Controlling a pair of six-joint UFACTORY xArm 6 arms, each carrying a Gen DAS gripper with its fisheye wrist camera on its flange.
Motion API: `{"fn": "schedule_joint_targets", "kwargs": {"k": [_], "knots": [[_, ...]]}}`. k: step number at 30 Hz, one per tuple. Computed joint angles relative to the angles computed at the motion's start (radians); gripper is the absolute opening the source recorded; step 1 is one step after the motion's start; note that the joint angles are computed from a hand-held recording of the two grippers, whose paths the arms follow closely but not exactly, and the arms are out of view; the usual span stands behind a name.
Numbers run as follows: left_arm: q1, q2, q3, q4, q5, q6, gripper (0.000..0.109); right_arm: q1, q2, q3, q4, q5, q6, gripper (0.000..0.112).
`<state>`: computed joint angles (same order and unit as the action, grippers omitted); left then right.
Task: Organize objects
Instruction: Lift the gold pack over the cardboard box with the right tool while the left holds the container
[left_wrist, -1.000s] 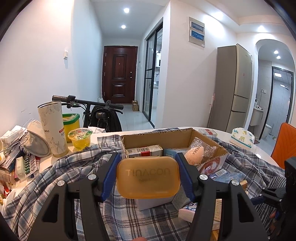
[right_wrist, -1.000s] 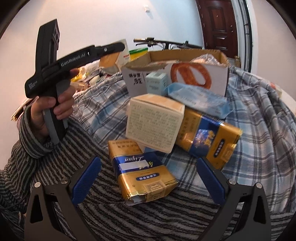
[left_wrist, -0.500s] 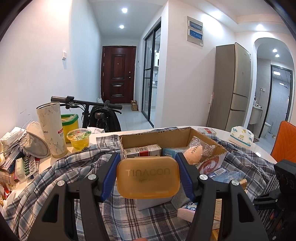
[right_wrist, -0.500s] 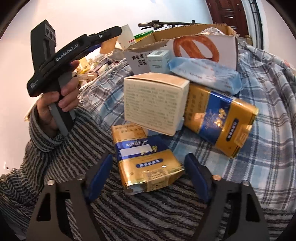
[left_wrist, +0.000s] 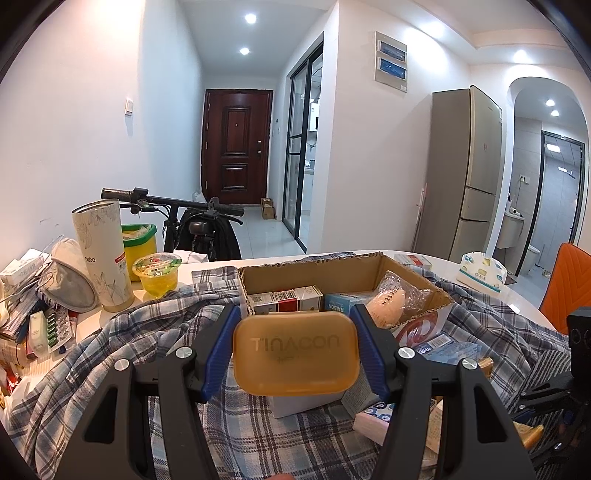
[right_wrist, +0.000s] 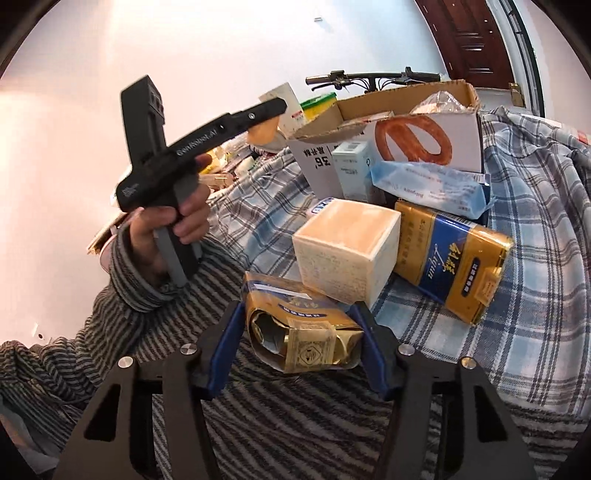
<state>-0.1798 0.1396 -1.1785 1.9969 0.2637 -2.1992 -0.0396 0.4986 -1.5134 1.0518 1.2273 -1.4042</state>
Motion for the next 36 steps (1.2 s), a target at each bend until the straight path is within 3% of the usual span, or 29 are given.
{"fn": "schedule_joint_targets", "kwargs": {"k": [16, 24, 28, 36], "knots": [[0.005, 0.002, -0.001, 0.009, -0.007, -0.014, 0.063, -0.047, -0.013, -0.021, 0.128, 0.16, 0.004, 0.058], [0.005, 0.001, -0.001, 0.011, -0.005, -0.018, 0.063, -0.035, -0.034, -0.062, 0.235, 0.126, 0.009, 0.058], [0.01, -0.003, 0.001, 0.015, -0.007, -0.028, 0.063, -0.022, -0.023, -0.118, 0.288, 0.152, 0.035, 0.058], [0.007, -0.012, 0.011, -0.001, 0.01, -0.016, 0.063, 0.046, -0.021, -0.234, 0.372, 0.046, 0.089, 0.058]]}}
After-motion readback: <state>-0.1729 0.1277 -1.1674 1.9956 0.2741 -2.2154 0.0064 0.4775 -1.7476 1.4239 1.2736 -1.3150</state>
